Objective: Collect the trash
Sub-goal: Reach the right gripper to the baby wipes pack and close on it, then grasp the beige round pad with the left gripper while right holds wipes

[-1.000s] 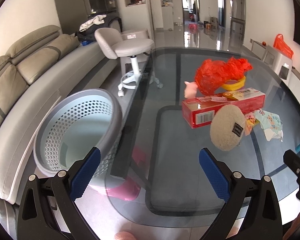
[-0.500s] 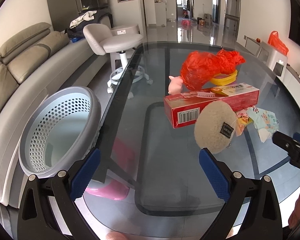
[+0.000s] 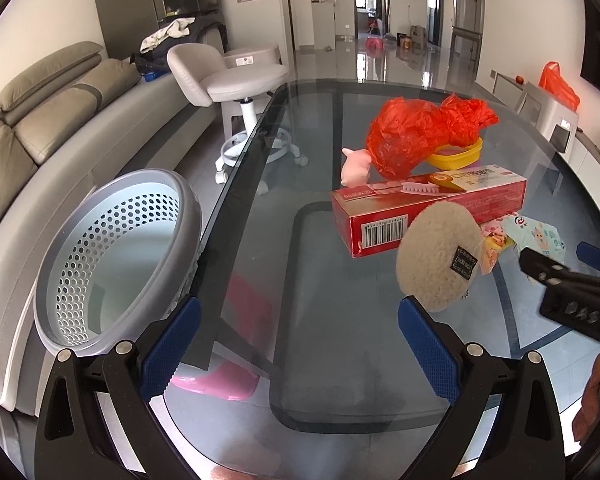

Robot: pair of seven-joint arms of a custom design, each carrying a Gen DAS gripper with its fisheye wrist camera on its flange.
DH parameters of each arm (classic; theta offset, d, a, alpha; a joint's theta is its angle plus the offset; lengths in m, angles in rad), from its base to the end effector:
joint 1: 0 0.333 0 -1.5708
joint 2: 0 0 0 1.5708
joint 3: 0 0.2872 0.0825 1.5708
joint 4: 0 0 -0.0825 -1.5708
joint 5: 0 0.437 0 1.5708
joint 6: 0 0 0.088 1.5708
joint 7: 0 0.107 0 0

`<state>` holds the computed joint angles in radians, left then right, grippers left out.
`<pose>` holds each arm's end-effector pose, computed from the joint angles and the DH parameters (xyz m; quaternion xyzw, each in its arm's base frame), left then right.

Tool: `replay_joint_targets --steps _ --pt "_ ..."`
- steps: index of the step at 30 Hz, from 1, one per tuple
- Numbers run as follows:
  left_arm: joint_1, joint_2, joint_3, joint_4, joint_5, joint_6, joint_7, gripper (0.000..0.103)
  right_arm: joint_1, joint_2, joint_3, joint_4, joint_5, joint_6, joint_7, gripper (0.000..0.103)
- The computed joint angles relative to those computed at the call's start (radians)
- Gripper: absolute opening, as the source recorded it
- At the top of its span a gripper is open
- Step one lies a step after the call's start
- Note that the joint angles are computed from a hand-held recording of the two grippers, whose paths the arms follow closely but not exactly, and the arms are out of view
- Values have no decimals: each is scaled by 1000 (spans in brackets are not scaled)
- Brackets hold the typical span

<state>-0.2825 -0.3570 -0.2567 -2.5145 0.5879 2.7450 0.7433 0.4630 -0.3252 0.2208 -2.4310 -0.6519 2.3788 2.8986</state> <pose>0.4328 -0.2828 0.4040 -0.5924 0.7282 -0.2358 0.2512 0.4075 0.3224 0.3986 -0.5942 0.7436 -0.2509 0.1759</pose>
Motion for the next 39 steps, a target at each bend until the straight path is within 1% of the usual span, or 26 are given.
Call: replay_joint_targets --steps 2,5,7,9,10,11,13,15,17,20,23,24,26,29,30,32,35,39 --pt "0 1 1 1 -2 -1 2 97 0 43 18 42 -20 -64 -2 95" --pt "-1 2 1 2 -5 -2 4 97 9 95 19 79 -33 -112 -7 95" --pt "-3 1 2 0 -8 -4 5 97 15 129 24 105 -59 -161 -4 95" --pt "-4 2 4 1 -12 -1 9 97 23 147 22 115 -81 -186 -1 94" --pt "-4 2 4 0 -13 2 10 97 26 146 19 110 -94 -183 6 94" --pt "-3 3 4 0 -11 7 9 97 28 147 16 109 -103 -178 14 92" --pt "0 5 2 0 -5 17 6 97 30 148 13 107 -118 -181 26 78" --pt "0 4 1 -4 -2 30 4 97 31 144 11 104 -128 -196 23 71" --pt "-4 6 6 -6 -8 43 11 97 29 132 5 91 -142 -181 26 67" --pt "-6 13 4 -6 -12 65 14 97 24 79 1 43 -157 -123 47 60" --pt "-6 19 2 -8 -8 90 9 97 17 25 0 1 -152 -63 64 58" --pt "-9 23 5 -8 -12 103 12 97 15 -12 -9 -32 -140 -20 72 58" --pt "-19 31 13 -7 -27 118 26 97 8 -52 -9 -62 -118 15 82 57" --pt "-54 49 37 3 -87 130 79 97 -7 -152 -12 -131 -89 64 110 57" --pt "-60 56 36 8 -99 131 88 97 -13 -175 -9 -144 -84 74 117 57" --pt "-61 70 24 20 -100 133 95 97 -24 -205 -1 -155 -76 83 122 57" --pt "-46 96 1 41 -65 142 85 97 -36 -244 8 -171 -71 98 123 57" --pt "-6 167 -38 101 28 130 0 97 -44 -268 13 -181 -56 106 118 57"
